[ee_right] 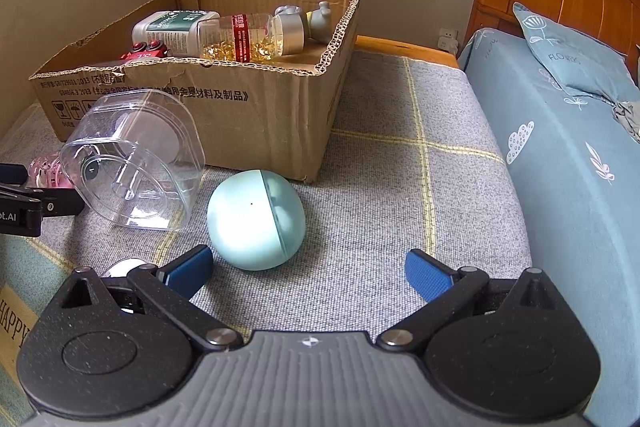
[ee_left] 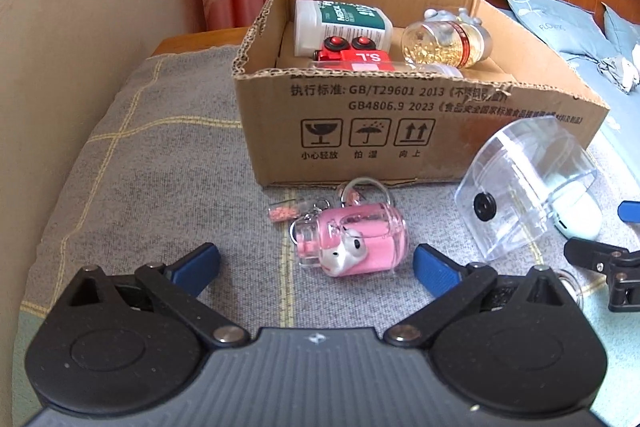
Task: Organize rigid objects
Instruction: 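Grasp the pink keychain with the left gripper while right grasps the mint-green round case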
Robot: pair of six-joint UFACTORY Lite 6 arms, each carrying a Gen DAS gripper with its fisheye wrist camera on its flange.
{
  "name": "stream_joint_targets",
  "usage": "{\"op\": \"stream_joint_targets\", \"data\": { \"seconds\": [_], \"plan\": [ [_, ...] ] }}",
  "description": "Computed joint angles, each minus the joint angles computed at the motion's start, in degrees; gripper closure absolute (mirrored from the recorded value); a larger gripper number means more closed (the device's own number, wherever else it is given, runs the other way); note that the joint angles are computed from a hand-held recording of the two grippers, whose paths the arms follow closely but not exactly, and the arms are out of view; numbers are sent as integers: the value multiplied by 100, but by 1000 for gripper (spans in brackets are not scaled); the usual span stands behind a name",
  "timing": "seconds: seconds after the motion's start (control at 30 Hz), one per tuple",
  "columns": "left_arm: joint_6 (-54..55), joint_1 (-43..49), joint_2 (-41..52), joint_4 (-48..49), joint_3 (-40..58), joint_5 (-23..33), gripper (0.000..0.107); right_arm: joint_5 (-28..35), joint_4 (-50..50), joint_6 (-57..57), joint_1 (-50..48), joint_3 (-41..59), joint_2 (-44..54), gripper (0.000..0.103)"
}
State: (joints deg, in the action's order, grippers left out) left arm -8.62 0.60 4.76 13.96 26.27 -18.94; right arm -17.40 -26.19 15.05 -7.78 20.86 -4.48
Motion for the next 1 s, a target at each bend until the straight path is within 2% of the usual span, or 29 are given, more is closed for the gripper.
{"op": "stream_joint_targets", "data": {
  "seconds": [0.1,0.2,0.27,0.33,0.4,0.57,0.63,0.77,0.87,1.0],
  "plan": [
    [24,-22,-10,-107,-31,-83,6,-35,9,-18,-8,-3,11,0],
    [-673,156,-131,553,-175,-333,8,-72,-131,59,-61,-13,19,0],
    [-754,133,-262,525,-228,-308,11,-91,-152,62,-72,-20,20,0],
    [-844,73,-362,535,-222,-171,29,-97,-154,62,-75,-26,18,0],
    [-1323,81,-462,932,-225,-89,38,-123,-143,42,-78,-42,14,0],
    [-1134,-69,-553,596,-267,-67,42,-284,-318,79,-167,-95,23,0],
    [-825,-161,-488,239,-200,-29,46,-376,-571,172,-240,-74,74,0],
    [-790,-188,-406,185,-132,-22,47,-631,-1395,483,-396,67,285,0],
    [-530,-214,-352,-76,-113,-44,48,-840,-2014,666,-468,213,432,8],
    [-382,-254,-316,-176,-56,21,48,-1157,-2515,715,-573,415,656,27]
  ]
}}
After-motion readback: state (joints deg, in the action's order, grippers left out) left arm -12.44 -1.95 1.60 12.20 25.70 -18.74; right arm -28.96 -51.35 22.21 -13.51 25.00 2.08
